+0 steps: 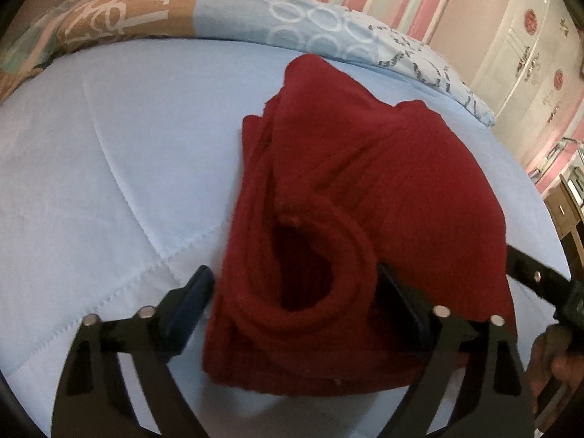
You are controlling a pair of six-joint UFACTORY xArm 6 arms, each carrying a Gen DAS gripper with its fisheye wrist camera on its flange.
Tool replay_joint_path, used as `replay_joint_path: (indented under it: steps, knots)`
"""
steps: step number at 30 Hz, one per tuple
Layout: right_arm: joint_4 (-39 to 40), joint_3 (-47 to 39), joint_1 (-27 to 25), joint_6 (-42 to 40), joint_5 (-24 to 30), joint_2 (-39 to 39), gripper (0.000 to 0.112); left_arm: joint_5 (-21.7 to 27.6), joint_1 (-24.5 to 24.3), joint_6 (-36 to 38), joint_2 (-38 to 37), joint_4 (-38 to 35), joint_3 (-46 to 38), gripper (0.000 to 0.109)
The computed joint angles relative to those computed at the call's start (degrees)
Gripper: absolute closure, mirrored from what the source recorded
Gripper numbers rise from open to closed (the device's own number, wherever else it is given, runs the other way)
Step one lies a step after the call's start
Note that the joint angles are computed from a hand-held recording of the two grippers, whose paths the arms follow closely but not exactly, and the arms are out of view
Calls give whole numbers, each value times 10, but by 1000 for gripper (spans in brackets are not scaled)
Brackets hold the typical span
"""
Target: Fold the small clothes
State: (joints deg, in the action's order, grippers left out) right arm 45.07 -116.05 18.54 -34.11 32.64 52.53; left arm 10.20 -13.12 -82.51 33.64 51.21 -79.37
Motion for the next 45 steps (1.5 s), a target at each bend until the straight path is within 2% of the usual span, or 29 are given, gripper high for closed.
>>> replay_joint_path:
  steps: [2, 5, 8, 9, 10, 11, 12, 15, 16, 19, 24, 27, 28, 37, 45]
  knots:
    - [6, -15, 3, 3, 4, 12, 17, 5, -4, 14, 4, -4, -8, 34]
    - [17, -29, 3, 5, 15, 24, 17, 13, -7, 3, 4, 18, -11, 36]
    - [51, -45, 0, -7, 48, 35, 26, -6, -2, 4, 5, 9, -6, 37]
    - [64, -50, -1, -22, 61, 37, 36, -7, -2, 7, 5, 4, -6, 38]
    - [71, -52, 0, -34, 67, 38, 50, -4, -3, 8, 5, 5, -7, 38]
    - [77, -47, 3, -49, 69, 35, 56, -3, -2, 8, 5, 6, -7, 39]
    - [74, -35, 7, -56, 54, 27, 58, -1, -3, 1, 4, 14, -7, 39]
    - [74, -39, 5, -58, 64, 28, 68, -1, -3, -1, 2, 16, -6, 41]
    - [77, -44, 2, -60, 71, 30, 74, -4, -1, -8, 2, 22, -6, 44]
    - [85, -30, 4, -86, 58, 19, 83, 3, -4, -21, 0, 39, -12, 54]
    - [98, 7, 14, -126, 14, -5, 86, 5, -6, -60, -2, 87, -21, 70]
    - [111, 15, 16, -150, -3, -13, 87, -8, -3, -94, -7, 124, -22, 75]
    - [122, 30, 21, -180, -24, -24, 87, -10, -4, -102, -8, 137, -25, 76]
    - [184, 56, 24, -284, -71, -55, 88, -6, -14, -191, -23, 250, -39, 78]
    - [285, 96, 14, -426, -88, -106, 89, 27, -37, -192, -40, 284, -55, 78]
